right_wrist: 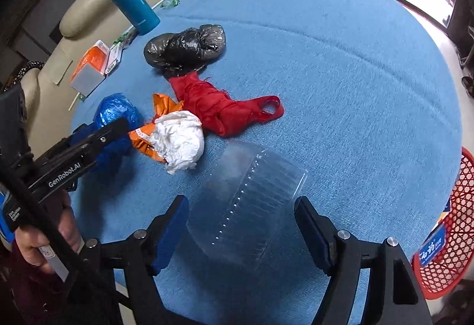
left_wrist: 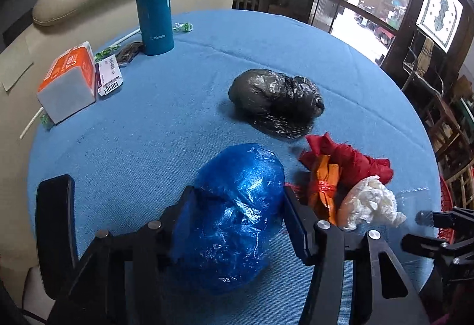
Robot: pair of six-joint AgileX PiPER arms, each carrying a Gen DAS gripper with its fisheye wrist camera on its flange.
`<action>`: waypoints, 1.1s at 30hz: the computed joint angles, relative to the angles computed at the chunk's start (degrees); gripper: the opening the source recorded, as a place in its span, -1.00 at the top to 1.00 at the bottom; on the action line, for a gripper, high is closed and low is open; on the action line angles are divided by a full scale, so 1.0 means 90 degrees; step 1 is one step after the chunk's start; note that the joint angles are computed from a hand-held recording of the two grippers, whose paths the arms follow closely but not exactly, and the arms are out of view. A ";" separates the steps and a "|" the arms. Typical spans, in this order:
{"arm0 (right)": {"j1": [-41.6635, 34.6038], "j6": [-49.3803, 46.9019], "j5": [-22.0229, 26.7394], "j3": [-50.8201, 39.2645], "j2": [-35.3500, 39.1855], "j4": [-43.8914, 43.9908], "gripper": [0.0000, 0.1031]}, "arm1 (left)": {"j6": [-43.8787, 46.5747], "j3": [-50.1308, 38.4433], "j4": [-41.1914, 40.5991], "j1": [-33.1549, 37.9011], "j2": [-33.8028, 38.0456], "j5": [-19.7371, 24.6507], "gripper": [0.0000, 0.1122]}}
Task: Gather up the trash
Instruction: 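Grasp the blue plastic bag with the left gripper while the right gripper grasps the clear plastic container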
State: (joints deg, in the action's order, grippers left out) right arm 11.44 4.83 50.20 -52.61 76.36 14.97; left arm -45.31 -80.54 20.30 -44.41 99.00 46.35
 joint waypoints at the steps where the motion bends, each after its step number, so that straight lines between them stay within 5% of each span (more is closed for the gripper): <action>1: -0.0165 -0.0132 0.0008 0.0066 -0.0065 0.0101 -0.49 | -0.0068 0.0041 0.0022 0.0008 -0.0022 -0.0052 -0.03; 12: -0.2032 -0.1546 0.0503 0.0314 -0.0699 0.1272 -0.49 | -0.1947 0.0035 0.1447 -0.0822 -0.0321 0.0636 0.04; 20: -0.2758 -0.2115 0.0909 0.0091 -0.0655 0.1917 -0.49 | -0.3054 0.0027 0.3088 -0.2296 -0.1279 0.1786 0.04; 26: -0.2438 -0.1746 0.0976 -0.0400 -0.0371 0.1774 -0.49 | -0.3646 0.0345 0.3568 -0.2941 -0.1758 0.2067 0.04; 33: -0.1157 -0.0110 0.0857 -0.0599 0.0047 0.0360 -0.48 | -0.3996 0.0585 0.3739 -0.3270 -0.1916 0.2083 0.04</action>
State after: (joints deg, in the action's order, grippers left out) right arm 1.03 3.84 57.91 -58.00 76.78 18.21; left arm -81.27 -75.28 53.95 -73.84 81.75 65.09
